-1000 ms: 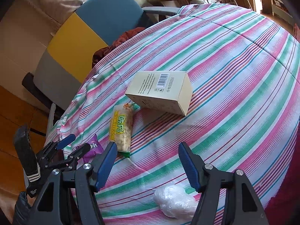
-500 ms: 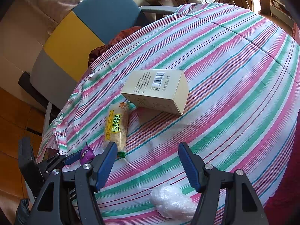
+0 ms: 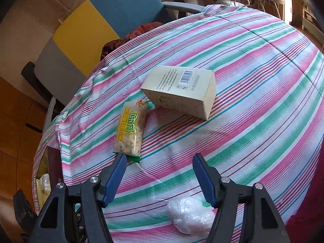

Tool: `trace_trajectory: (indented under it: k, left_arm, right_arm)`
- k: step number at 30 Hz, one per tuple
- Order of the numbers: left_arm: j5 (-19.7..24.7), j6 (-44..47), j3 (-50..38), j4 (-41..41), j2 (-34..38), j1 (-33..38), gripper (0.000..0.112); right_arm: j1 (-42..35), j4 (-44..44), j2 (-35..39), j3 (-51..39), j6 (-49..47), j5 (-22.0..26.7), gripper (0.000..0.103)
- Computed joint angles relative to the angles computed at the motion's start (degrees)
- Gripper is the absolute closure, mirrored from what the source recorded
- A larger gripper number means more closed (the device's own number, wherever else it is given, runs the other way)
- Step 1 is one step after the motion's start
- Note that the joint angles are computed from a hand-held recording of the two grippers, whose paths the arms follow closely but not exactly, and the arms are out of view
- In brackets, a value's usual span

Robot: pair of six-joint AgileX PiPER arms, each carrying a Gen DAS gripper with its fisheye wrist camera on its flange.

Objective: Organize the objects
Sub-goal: 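Hold the purple packet with left while right grasps the WEIDAN snack bar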

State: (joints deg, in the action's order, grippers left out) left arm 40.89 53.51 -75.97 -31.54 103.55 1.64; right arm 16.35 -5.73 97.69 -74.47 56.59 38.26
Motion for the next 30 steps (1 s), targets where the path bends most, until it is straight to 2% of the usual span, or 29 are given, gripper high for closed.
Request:
trace_trajectory:
  k: [3,6,14,21,24,26,27,30]
  left_arm:
    - [-4.2,5.7,5.6,-4.3,-3.0,0.5,0.078]
    - [-6.0,8.8,6.8,-7.2,-2.9,0.5,0.078]
    - [-5.9,17.7,8.5,-16.4,-1.8,2.8,0.078]
    - [-4.2,18.0,7.7,-17.8,-0.8,3.7,0.077]
    - [-4.9,18.6,8.4,-18.4,-1.1,3.5,0.077]
    - [-5.5,19.2,9.0,-18.8,-1.3,3.4,0.077]
    - [-5.7,19.4,9.1,-19.0,-1.4,3.4,0.077]
    - [-6.9,19.9,9.7,-19.1,-1.7,3.0,0.076]
  right_arm:
    - [0.7,2.3,1.9,-2.0,-3.7,0.7,0.034]
    - [1.7,3.4,4.6,-5.5,-6.6,3.9,0.034]
    - [2.0,5.0,11.2,-14.2,-10.1,11.3,0.034]
    - [1.6,0.6,22.0,-31.1,-10.8,19.0,0.035]
    - [1.4,-1.2,26.2,-35.8,-10.4,19.6,0.035]
    - [1.1,-1.4,27.6,-36.0,-10.1,18.2,0.034]
    - [1.2,-2.5,27.4,-35.3,-10.0,17.4,0.036]
    - [1.8,-4.5,27.9,-36.7,-10.9,18.9,0.061]
